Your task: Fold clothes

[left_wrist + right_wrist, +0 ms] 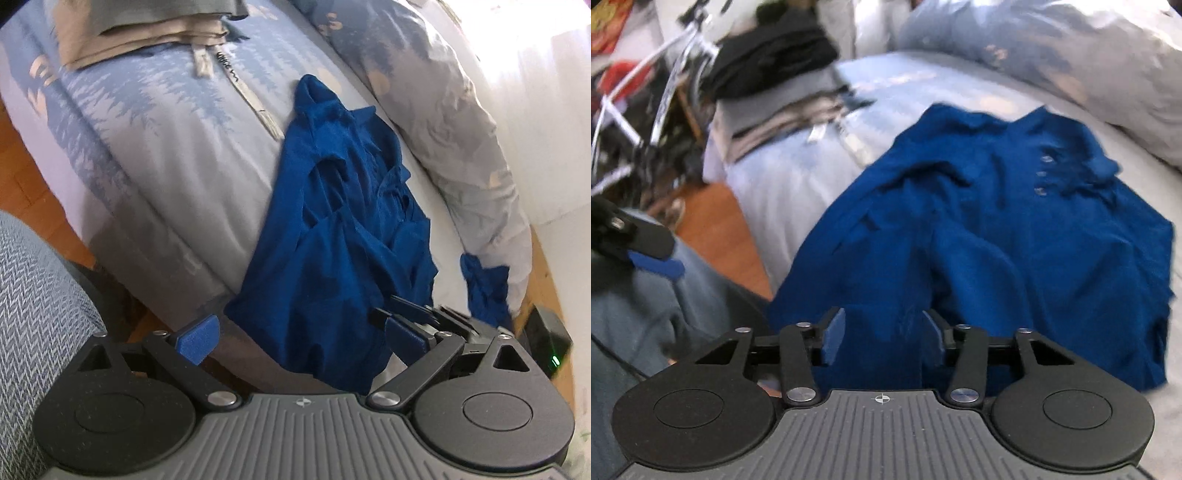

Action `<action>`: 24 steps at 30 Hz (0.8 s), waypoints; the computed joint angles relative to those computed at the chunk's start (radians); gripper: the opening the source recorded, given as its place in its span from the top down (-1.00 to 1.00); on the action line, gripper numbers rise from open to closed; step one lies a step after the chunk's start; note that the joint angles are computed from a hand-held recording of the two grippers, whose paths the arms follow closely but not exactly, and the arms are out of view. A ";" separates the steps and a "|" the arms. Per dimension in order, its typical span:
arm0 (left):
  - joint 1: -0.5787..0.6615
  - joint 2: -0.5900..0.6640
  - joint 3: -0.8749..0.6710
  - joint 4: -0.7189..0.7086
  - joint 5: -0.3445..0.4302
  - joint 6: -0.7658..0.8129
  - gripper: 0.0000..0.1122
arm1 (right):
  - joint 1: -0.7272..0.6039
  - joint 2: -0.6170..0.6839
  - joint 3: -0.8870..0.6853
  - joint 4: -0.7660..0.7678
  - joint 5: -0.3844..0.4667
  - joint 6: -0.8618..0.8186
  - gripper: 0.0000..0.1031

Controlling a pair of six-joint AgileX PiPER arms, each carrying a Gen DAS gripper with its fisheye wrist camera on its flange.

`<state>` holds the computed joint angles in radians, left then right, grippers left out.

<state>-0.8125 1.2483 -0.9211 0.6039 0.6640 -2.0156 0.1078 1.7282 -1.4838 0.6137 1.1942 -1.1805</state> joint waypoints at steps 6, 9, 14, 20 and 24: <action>0.007 -0.002 0.010 -0.012 0.000 0.018 -0.81 | -0.002 -0.003 0.045 -0.042 -0.100 0.039 0.26; 0.017 0.011 0.005 -0.045 -0.013 0.053 -0.81 | -0.031 0.022 0.039 -0.006 -0.067 0.038 0.26; 0.024 0.050 -0.030 -0.095 -0.037 0.085 -0.82 | -0.056 -0.006 0.093 0.077 -0.058 -0.030 0.74; 0.025 0.145 -0.138 -0.128 -0.026 0.154 -0.82 | -0.067 -0.212 0.333 0.173 -0.111 -0.250 0.97; 0.038 0.227 -0.228 -0.200 0.004 0.249 -0.82 | -0.074 -0.310 0.459 0.196 -0.149 -0.373 0.96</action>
<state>-0.7744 1.4758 -1.1487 0.4036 0.6678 -1.7669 0.0340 1.4185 -1.0249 0.8099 1.0456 -1.5539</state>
